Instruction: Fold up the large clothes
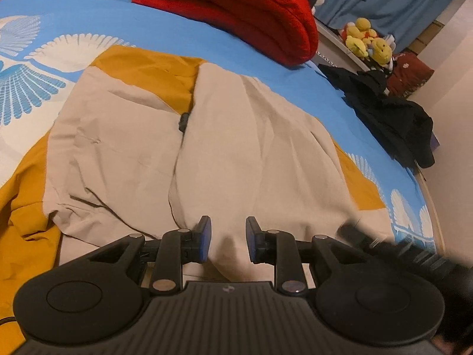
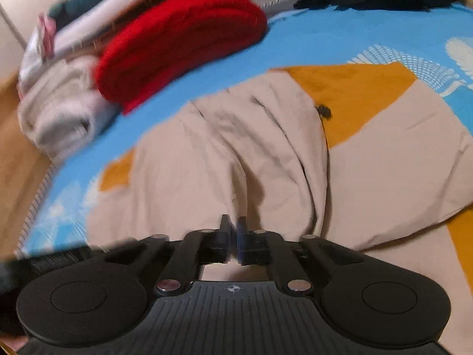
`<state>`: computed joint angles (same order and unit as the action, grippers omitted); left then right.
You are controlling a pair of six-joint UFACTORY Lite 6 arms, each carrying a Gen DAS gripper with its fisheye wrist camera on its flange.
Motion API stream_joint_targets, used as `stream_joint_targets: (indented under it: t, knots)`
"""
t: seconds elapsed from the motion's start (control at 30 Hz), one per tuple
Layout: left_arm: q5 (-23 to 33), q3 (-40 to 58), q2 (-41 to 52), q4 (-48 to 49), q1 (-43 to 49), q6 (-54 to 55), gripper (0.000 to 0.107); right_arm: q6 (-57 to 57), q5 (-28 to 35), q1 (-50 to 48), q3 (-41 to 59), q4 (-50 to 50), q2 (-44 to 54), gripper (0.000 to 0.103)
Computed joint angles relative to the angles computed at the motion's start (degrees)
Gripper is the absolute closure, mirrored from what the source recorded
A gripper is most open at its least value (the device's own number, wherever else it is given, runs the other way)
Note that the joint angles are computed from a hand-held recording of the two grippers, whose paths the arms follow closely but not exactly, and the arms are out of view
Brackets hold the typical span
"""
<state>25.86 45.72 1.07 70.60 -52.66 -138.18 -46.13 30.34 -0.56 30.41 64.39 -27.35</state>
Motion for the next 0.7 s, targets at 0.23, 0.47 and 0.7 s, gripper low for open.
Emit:
stream_joint_targets:
  t: [0.23, 0.47, 0.7]
  knots:
    - [2.0, 7.1, 9.2, -23.2, 0.9, 25.7, 0.081, 3.9, 7.5, -12.3, 0.3, 7.2, 8.9, 0.096]
    - [9.3, 7.1, 5.2, -6.3, -4.1, 12.6, 0.081, 19.8, -5.7, -1.5, 2.0, -13.9, 1.2, 0.079]
    - [-6.2, 8.4, 11.3, -19.6, 0.4, 23.5, 0.073, -0.1, 4.0, -6.2, 3.4, 0.9, 3.7, 0.079]
